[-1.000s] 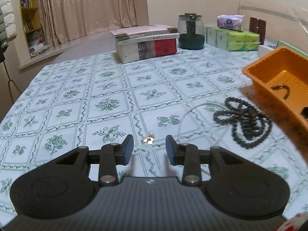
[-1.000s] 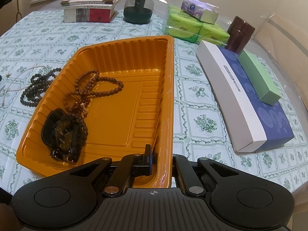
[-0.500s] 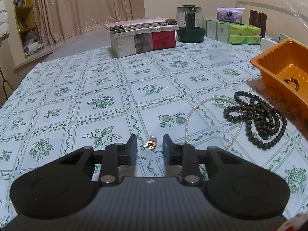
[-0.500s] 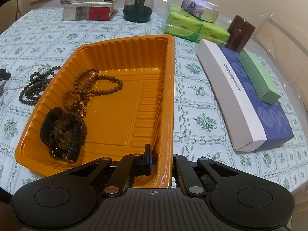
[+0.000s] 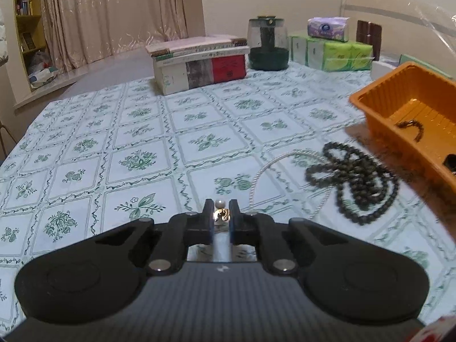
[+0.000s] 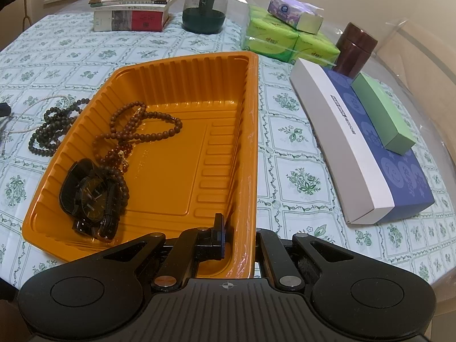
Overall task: Organize jewelry
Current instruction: 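Pinch the gold charm and carry it into the tray with the left tool, then open the left tool over the tray and return to the table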
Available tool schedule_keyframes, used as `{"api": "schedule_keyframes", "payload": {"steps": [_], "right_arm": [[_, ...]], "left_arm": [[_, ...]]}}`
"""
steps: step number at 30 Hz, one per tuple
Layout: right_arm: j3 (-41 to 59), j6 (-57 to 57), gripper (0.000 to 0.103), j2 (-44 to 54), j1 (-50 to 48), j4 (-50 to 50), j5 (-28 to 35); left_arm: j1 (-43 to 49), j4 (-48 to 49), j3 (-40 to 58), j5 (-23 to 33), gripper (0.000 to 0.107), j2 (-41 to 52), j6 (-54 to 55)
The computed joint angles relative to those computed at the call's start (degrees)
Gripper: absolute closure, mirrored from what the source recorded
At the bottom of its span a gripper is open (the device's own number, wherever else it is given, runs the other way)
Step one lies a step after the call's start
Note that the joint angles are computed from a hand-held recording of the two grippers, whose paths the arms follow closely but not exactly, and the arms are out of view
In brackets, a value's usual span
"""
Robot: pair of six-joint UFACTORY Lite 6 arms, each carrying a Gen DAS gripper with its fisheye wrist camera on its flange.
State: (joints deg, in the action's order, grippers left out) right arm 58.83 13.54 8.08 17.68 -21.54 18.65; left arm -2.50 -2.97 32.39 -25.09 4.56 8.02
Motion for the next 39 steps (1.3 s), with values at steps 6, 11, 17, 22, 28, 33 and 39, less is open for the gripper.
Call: {"api": "schedule_keyframes", "payload": {"steps": [6,11,17,22,28,33,39], "right_arm": [[-0.1,0.1,0.098,-0.2,0.0,0.2,-0.1],[-0.4,-0.2,0.098,-0.5,0.0,0.4,-0.2],[-0.7,0.2,0.099,-0.6,0.1,0.1,-0.4],[-0.9,0.3,0.099,-0.6,0.1,-0.1,-0.9],[-1.1,-0.1,0.099,-0.8,0.1,0.4,-1.0],[-1.1,-0.1,0.099,-0.8,0.1,0.3,-1.0],[-1.1,-0.1,0.099,-0.9,0.1,0.4,-1.0]], "left_arm": [[-5.8,0.2,-4.6,1.8,0.098,-7.8,-4.6],[-13.7,-0.7,-6.0,3.2,0.098,-11.7,-9.1],[-24.3,-7.0,-4.2,4.2,0.098,-12.8,-7.1],[-31.3,-11.3,-0.1,3.7,0.098,-9.3,-3.7],[-36.7,-13.0,3.8,3.0,0.098,-4.8,-2.4],[-38.4,-12.9,5.2,2.9,0.098,-3.0,-2.1],[-39.8,-13.7,6.1,2.8,0.098,-1.7,-1.6]]}}
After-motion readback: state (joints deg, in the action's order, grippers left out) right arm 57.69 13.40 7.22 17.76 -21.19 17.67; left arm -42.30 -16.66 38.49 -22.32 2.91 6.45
